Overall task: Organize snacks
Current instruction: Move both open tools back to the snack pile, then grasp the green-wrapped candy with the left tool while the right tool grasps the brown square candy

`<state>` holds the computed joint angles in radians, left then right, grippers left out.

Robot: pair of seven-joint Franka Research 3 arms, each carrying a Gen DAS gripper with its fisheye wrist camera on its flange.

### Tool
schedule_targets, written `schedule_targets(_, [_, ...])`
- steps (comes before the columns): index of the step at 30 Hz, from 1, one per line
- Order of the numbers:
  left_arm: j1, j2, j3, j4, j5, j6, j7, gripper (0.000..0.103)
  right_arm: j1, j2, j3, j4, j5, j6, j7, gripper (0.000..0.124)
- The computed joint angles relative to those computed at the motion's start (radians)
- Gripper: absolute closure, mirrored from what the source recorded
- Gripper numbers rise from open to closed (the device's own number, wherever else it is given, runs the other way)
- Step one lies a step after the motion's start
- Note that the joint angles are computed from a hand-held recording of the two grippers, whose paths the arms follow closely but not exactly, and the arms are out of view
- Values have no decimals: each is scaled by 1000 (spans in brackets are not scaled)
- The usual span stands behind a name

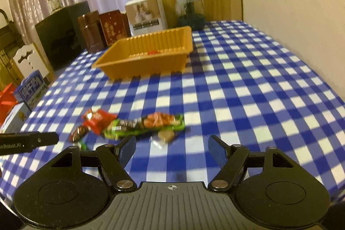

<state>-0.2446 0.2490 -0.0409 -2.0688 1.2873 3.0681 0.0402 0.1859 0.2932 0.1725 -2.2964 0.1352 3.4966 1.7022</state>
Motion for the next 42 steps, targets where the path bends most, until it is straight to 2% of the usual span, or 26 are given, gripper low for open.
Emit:
schedule_targets(4, [13,15,-13,-12,-57,9,87,49,-11,2,13,-8,-5,-20,16,50])
schedule_targets(7, [15,37,-13,-14,-120,26,169,49,12,7,-4,-3,16,-11,4,50])
schedule_targets(13, [-40,92,57,21,-133,70,232,50,-4,30,15,18,0,-20,0,50])
schedule_targets(15, [-47,113,66,37,-147,81,272,56,-3,39,14,26,1,-25,-5,50])
schedule_targets(19, [-17,143,24,53,-263,76,438,64,1,55,11,42,12,-32,-14,50])
schedule_targets(21, [-33,152,41,61,-286,75,473,67,1,63,12,49,17,-34,-17,50])
schedule_targets(26, [-11,167,0,65,-399,61,615,78,5,85,12,79,35,-52,-29,50])
schedule_targets(28, [-49,166,35,65,-407,57,622,82,13,97,6,94,46,-57,-38,50])
schedule_targets(30, [-61,164,41,61,-444,56,640,83,24,107,-2,107,60,-63,-48,50])
schedule_targets(35, [-136,159,113,49,-488,83,612,83,58,139,-27,154,108,-77,-68,51])
schedule_targets(38, [-163,160,140,50,-501,98,609,83,51,162,-17,185,118,-78,-74,51])
schedule_targets(40, [-169,162,145,52,-516,101,615,83,44,181,-8,211,119,-88,-77,54])
schedule_targets(42, [-171,164,146,54,-533,102,623,83,35,196,3,234,119,-107,-82,66])
